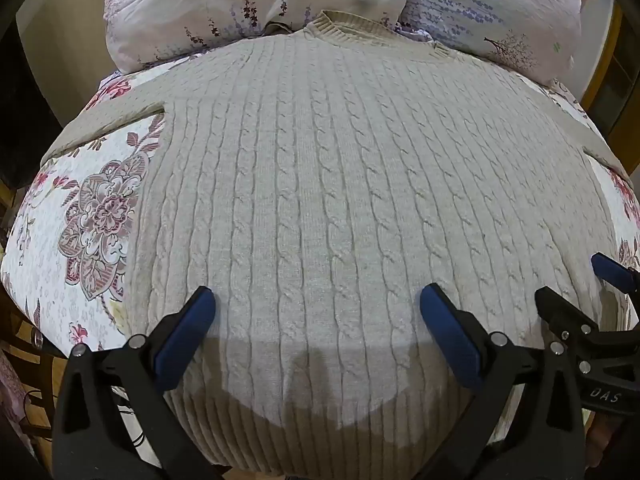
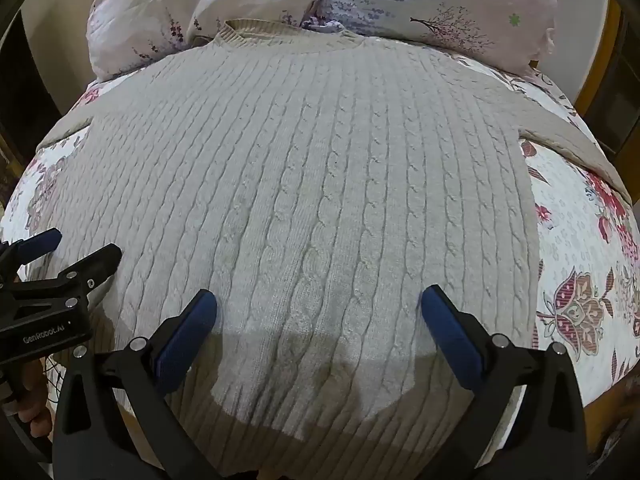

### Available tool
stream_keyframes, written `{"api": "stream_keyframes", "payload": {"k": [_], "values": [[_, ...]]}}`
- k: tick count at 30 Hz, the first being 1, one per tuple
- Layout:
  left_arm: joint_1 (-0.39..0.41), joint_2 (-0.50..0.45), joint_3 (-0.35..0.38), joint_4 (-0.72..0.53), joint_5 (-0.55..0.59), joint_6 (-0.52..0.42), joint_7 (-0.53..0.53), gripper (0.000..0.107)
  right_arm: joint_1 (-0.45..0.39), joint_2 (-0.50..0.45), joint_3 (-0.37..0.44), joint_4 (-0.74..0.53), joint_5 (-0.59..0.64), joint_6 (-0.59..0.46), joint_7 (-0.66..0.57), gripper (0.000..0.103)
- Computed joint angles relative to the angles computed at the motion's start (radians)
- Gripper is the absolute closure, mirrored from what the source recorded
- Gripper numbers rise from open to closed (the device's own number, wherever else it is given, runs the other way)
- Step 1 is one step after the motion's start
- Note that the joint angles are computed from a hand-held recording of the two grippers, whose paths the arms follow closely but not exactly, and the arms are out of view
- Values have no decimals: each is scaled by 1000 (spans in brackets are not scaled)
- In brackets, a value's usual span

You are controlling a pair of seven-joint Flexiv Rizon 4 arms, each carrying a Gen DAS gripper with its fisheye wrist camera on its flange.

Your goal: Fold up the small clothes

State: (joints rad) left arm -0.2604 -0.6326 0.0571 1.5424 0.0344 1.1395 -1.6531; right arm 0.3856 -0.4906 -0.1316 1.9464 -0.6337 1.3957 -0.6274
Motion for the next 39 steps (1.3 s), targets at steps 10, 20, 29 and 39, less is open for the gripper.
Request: {"api": "stream_keyframes", "payload": {"k": [10,20,29,39], "values": [[0,0,0,-1,3,0,-1,6,6,-1,-7,5,4,12,1,1],[0,0,0,-1,3,-2,-2,6,-1,-4,-4,-4,9,9,-9,1],[1,0,0,-1,3,-2,-2,6,13,-1,-19,7,0,19,6,1],[1,0,0,-1,3,-2,-2,6,14,-1,-20,8,-3,20,9,1]]}}
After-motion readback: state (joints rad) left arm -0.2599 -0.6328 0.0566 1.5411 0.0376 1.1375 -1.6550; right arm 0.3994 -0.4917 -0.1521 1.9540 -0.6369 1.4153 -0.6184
